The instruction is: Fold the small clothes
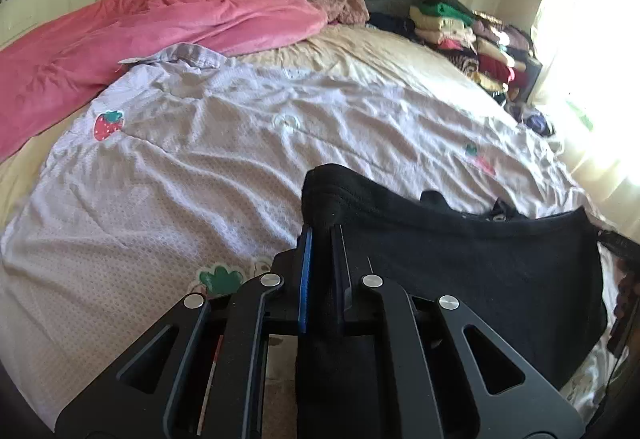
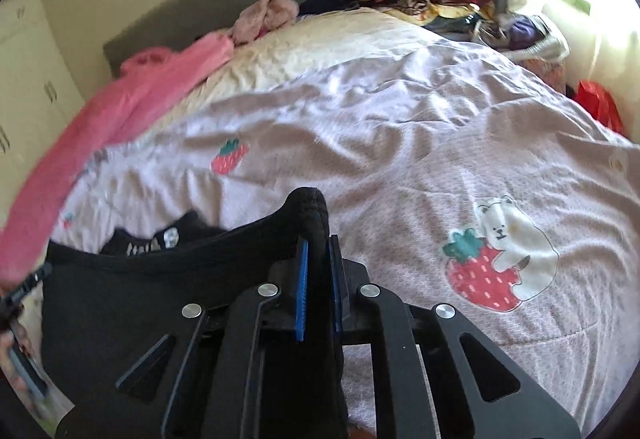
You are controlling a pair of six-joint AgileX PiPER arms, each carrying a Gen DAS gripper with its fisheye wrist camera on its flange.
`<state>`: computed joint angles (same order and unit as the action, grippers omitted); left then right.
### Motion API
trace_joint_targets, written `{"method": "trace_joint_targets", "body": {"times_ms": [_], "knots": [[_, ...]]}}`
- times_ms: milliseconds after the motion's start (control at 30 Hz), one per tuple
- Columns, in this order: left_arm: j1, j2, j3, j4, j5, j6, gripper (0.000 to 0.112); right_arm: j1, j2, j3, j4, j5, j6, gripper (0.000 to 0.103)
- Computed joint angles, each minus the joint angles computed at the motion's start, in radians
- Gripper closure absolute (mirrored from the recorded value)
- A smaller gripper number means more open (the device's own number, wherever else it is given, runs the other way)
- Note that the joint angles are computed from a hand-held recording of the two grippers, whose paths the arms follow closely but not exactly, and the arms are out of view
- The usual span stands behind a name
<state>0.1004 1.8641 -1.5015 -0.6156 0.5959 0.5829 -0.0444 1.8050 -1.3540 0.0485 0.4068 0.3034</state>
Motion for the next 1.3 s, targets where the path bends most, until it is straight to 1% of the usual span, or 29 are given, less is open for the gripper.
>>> {"method": "trace_joint_targets", "body": {"times_ms": [100, 167, 233, 333, 400, 433, 500, 667, 733, 800, 867, 933, 967, 1067, 1167, 1200, 1300], "knots": [[-0.007, 0.015, 0.0, 0.029, -0.019, -0.032, 0.109, 0.004, 0.024, -0.008, -0.046, 0.015, 0.047, 0.095], [-0.028, 0.037, -0.007, 0.123, -0.03, -0.111, 0.109, 0.02, 0.041, -0.012, -0.123, 0.03, 0.113, 0.095], [-0.044, 0.058, -0.008, 0.214, -0.047, -0.189, 0.109, 0.041, 0.068, -0.032, -0.208, 0.064, 0.186, 0.094], [-0.038, 0.087, -0.026, 0.233, -0.025, -0.218, 0.108, 0.068, 0.096, -0.05, -0.317, 0.099, 0.269, 0.093], [-0.043, 0.078, -0.013, 0.246, -0.036, -0.221, 0.108, 0.077, 0.1, -0.048, -0.364, 0.104, 0.3, 0.091], [-0.04, 0.084, -0.013, 0.238, -0.045, -0.206, 0.108, 0.087, 0.099, -0.044, -0.413, 0.111, 0.337, 0.089], [-0.041, 0.082, -0.01, 0.242, -0.047, -0.205, 0.108, 0.1, 0.098, -0.042, -0.479, 0.125, 0.384, 0.083], [-0.046, 0.072, 0.001, 0.261, -0.051, -0.219, 0.108, 0.111, 0.072, -0.008, -0.541, 0.121, 0.422, 0.079], [-0.048, 0.07, 0.002, 0.265, -0.052, -0.224, 0.108, 0.115, 0.061, 0.004, -0.561, 0.122, 0.432, 0.076], [-0.053, 0.059, 0.01, 0.276, -0.053, -0.237, 0.108, 0.117, 0.046, 0.02, -0.578, 0.125, 0.451, 0.067], [-0.053, 0.057, 0.011, 0.276, -0.053, -0.237, 0.108, 0.114, 0.024, 0.04, -0.571, 0.115, 0.447, 0.065], [-0.057, 0.049, 0.015, 0.283, -0.05, -0.246, 0.107, 0.118, -0.004, 0.066, -0.589, 0.111, 0.463, 0.06], [-0.057, 0.046, 0.017, 0.284, -0.05, -0.247, 0.104, 0.119, -0.02, 0.081, -0.593, 0.104, 0.465, 0.057], [-0.054, 0.03, 0.025, 0.276, -0.04, -0.243, 0.1, 0.122, -0.063, 0.115, -0.582, 0.089, 0.461, 0.054], [-0.053, 0.001, 0.048, 0.277, -0.048, -0.235, 0.093, 0.128, -0.111, 0.15, -0.549, 0.068, 0.436, 0.047], [-0.055, -0.012, 0.06, 0.293, -0.059, -0.242, 0.093, 0.132, -0.129, 0.161, -0.526, 0.066, 0.411, 0.044], [-0.055, -0.045, 0.084, 0.318, -0.075, -0.26, 0.093, 0.159, -0.175, 0.199, -0.536, 0.052, 0.42, 0.044]]}}
